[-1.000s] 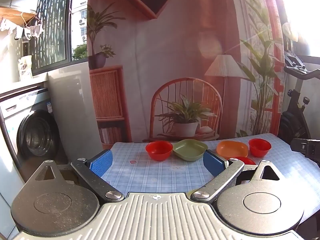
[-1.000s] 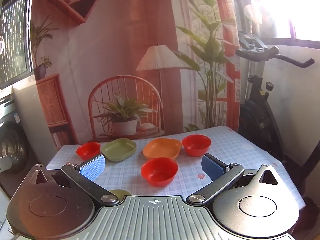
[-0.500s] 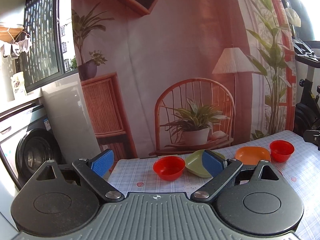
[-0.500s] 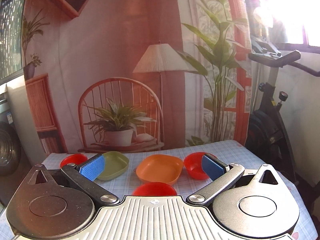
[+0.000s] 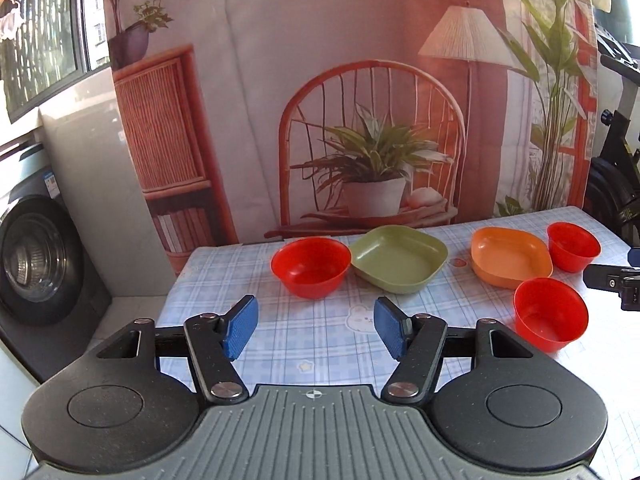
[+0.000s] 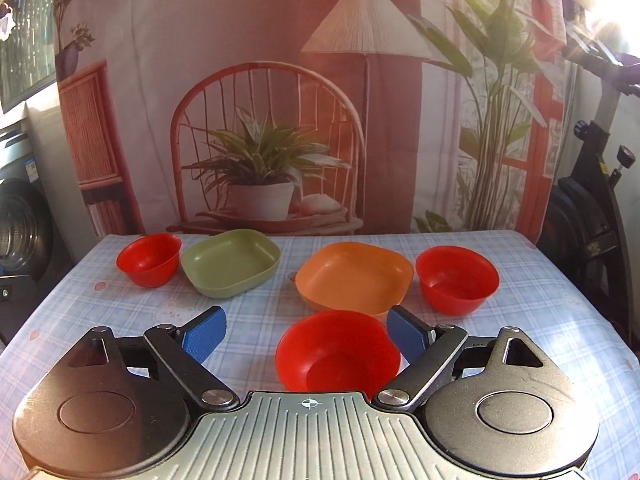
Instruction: Organize plates and bowls
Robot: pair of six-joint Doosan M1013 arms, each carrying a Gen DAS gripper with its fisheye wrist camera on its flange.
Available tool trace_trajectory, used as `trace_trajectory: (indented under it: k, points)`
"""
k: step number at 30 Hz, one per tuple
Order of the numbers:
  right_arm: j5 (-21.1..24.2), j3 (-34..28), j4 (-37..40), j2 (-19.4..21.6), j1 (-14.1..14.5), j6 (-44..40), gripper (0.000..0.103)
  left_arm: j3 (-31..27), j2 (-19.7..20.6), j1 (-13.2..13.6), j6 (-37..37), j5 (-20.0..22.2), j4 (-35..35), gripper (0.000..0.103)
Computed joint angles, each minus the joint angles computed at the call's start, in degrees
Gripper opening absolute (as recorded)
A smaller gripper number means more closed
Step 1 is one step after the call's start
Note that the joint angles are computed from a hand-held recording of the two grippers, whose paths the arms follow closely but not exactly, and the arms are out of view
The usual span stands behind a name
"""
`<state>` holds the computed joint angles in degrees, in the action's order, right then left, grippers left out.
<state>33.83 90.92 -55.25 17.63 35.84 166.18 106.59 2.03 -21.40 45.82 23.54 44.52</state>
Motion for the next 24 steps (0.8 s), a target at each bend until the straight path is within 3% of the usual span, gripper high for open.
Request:
trace_trajectory:
  k: [2,7,16,22,24]
  points:
    - [-0.55,-0.17,1.53,0.81,0.11,-2.34,0.080,-0.63,1.25,0.66,5.84,0.95,-7.51,0.050]
    - [-3.29,-0.91,13.25,2.22,-0.61,-13.77,0.057,0.15,2.95,1.92,15.83,0.79,-21.06,0.046]
    - [-2.41,-1.36,31.81,3.85,-1.22,-32.16,0.034,0.67,6.20,3.81,38.13,5.68,-47.02,0.037]
    - [-0.30,-1.68,41.47,4.21,-1.56,-41.08,0.022,0.39,6.78,3.87,41.76,8.07,-50.87,0.037]
    - [0.40,-1.65,42.81,4.20,-1.52,-42.27,0.016,0.13,7.22,3.89,42.96,9.17,-52.82,0.031]
